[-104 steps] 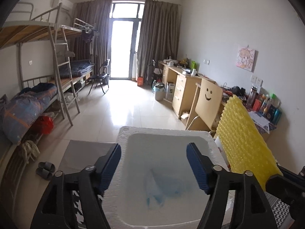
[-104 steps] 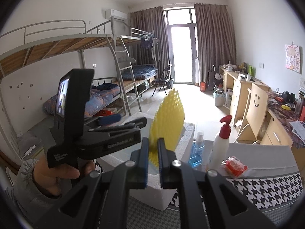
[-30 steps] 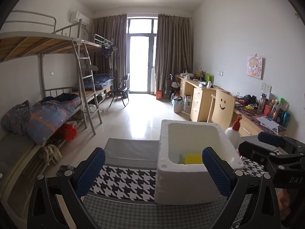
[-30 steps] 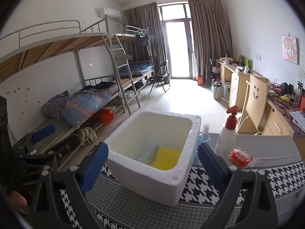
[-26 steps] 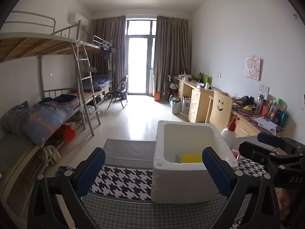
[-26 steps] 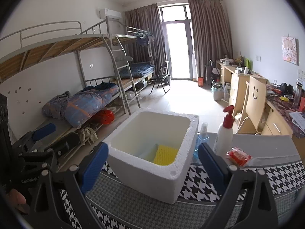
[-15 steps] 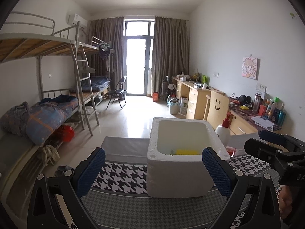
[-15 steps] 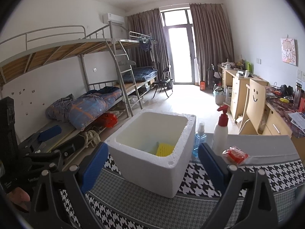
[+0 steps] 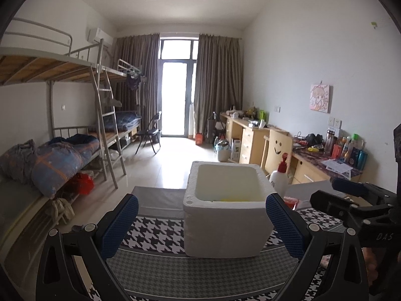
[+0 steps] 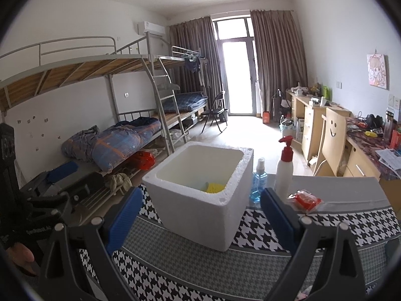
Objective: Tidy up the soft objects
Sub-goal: 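Withdraw both tools from the box back toward the table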
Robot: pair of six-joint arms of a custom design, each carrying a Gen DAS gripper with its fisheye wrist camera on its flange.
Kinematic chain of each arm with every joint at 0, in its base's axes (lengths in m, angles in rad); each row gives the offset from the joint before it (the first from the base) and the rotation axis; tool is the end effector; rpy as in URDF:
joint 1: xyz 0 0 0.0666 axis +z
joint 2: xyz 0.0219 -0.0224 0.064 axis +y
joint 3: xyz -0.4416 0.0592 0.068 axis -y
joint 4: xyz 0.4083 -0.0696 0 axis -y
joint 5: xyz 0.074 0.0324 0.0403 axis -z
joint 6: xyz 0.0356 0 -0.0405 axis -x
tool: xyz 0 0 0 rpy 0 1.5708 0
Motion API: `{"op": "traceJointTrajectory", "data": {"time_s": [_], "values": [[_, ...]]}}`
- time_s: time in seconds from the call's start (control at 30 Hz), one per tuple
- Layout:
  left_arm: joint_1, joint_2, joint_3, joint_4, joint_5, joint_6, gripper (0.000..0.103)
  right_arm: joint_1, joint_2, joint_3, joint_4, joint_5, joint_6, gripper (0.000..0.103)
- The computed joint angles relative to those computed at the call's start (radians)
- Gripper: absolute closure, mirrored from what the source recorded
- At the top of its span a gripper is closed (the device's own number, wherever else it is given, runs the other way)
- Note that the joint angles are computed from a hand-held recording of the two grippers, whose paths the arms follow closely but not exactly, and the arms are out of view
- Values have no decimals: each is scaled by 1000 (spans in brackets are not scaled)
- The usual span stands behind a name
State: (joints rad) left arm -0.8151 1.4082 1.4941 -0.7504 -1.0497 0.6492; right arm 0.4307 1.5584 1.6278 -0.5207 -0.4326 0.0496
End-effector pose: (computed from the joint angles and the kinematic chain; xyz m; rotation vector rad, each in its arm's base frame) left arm 0.3626 -0.3404 0.5557 -0.3599 1.8527 0.1910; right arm 0.5276 0.2584 0.5548 -0.7520 1.8995 0.6769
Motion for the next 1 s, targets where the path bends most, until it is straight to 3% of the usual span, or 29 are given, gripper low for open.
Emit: {"op": "traceJointTrajectory", "data": {"time_s": [0.23, 0.37, 1.0], "values": [[-20, 10, -15, 21, -4, -14, 1, -12, -39, -63, 47, 26, -23, 6], [-27, 0, -34, 38, 2, 5, 1, -21, -51, -85, 58, 32, -7, 6], [-68, -3, -89, 154, 7, -42, 1, -43, -114, -187, 134, 30, 22, 6]]}}
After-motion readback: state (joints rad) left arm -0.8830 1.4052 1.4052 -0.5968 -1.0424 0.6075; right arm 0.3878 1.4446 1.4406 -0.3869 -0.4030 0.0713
